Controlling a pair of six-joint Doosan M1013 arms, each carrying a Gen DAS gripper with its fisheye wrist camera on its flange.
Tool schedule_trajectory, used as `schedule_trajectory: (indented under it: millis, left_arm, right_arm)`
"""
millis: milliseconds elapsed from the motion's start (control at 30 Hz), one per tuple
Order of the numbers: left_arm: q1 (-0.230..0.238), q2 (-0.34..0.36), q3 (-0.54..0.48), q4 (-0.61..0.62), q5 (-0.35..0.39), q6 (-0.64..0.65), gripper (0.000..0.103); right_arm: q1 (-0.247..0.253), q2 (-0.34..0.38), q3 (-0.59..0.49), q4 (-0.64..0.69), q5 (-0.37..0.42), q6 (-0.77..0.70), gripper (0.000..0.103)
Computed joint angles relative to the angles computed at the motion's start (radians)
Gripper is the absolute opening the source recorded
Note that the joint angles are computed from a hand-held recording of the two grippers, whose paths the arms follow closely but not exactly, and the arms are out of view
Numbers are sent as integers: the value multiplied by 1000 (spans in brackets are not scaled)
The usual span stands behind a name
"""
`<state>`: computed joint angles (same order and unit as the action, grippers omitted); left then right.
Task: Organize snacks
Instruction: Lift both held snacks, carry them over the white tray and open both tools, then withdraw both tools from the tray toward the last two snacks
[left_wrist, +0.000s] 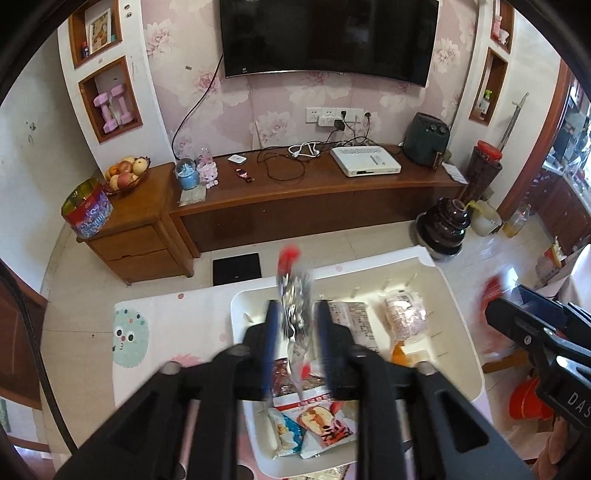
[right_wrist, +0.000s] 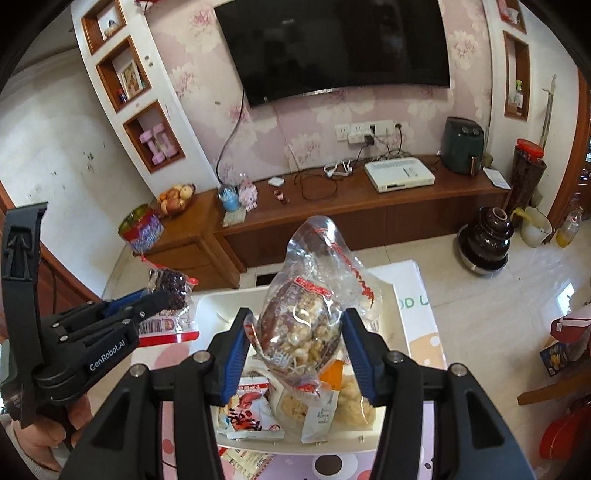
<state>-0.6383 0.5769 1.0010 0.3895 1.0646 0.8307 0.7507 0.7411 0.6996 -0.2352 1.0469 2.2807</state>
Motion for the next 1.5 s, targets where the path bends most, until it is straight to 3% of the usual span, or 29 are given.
schedule_trajectory:
  millis: [67, 100, 800, 1500]
  left_arm:
    - [3, 7, -6, -22, 12, 24, 84]
    - [1, 6, -1, -11, 11, 16, 86]
    - [0, -40, 80, -41, -14, 21, 86]
    - [-38, -163, 282, -50, -88, 54, 86]
  right_arm:
    - [-1, 13, -21, 16, 22, -12, 52]
    - [-1, 17, -27, 19, 32, -13, 53]
    - [23, -21, 52, 28, 17, 50, 56]
    - [91, -113, 224, -29, -16, 207, 56]
